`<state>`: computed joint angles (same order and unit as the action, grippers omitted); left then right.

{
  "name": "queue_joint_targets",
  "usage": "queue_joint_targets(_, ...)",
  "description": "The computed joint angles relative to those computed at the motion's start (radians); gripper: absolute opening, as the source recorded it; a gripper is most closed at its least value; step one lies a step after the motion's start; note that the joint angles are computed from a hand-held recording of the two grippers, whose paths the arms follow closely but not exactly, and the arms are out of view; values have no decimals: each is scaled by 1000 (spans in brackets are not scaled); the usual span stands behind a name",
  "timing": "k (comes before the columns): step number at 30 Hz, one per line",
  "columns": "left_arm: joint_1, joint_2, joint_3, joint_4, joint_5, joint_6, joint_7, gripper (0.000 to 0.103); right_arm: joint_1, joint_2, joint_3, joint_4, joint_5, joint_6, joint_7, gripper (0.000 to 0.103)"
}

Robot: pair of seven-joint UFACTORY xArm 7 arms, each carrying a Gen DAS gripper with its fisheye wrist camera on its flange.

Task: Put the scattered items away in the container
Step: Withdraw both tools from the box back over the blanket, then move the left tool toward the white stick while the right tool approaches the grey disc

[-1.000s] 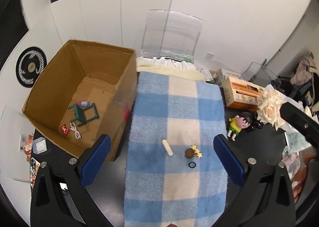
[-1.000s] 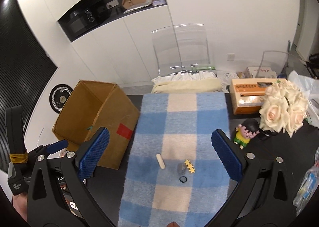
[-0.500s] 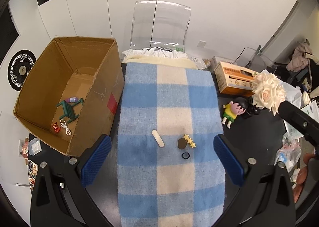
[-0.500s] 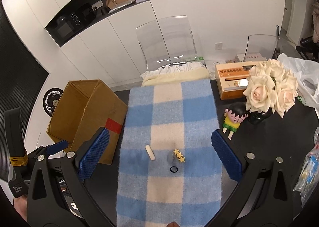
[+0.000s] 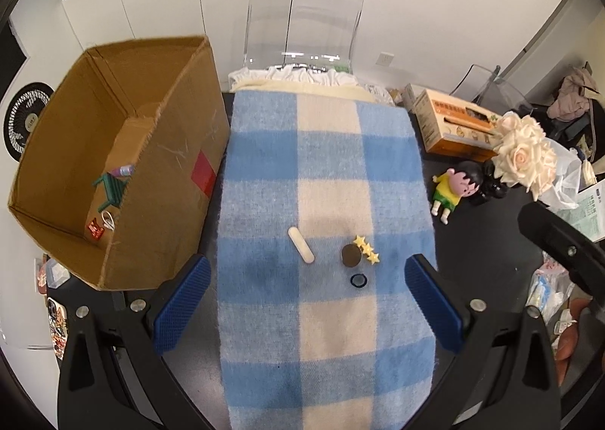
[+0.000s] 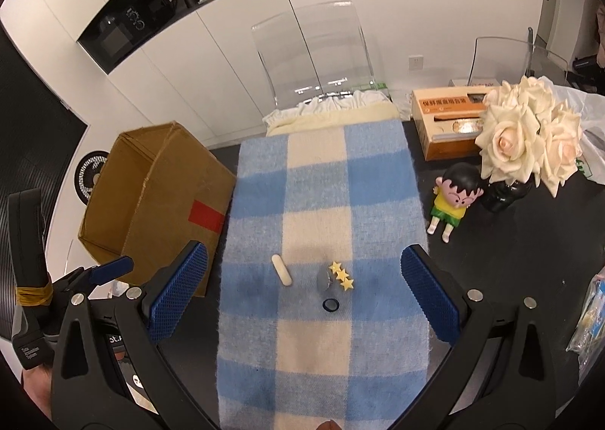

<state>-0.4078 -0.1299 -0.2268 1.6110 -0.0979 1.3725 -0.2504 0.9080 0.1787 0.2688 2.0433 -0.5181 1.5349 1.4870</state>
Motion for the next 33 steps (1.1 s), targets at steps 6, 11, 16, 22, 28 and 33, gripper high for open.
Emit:
queue_joint_targets(6,-3,13,0,-35,-8,4,5,102,-46,-55,10,-127,53,-83,19,103)
queue_joint_targets(11,-8,32,1,-53,-15,7,6,102,-95,-90,29,-226,109,-147,28,103)
queue_joint_targets(16,-12,50,2,-73,-15,3,9,102,-136,-115,43,-308,152,-204,32,103)
queue_joint_targets(22,-17,77,2,-107,-14,-3,4,102,-176,-128,48,-395,212,-288,19,103)
queue_joint_targets(28,-21,98,6,-154,-22,-10,6,102,-203,-134,47,-486,274,-379,3,103)
queue_joint_targets(33,-26,134,6,-166,-14,-12,6,102,-220,-136,46,-552,320,-442,-8,103)
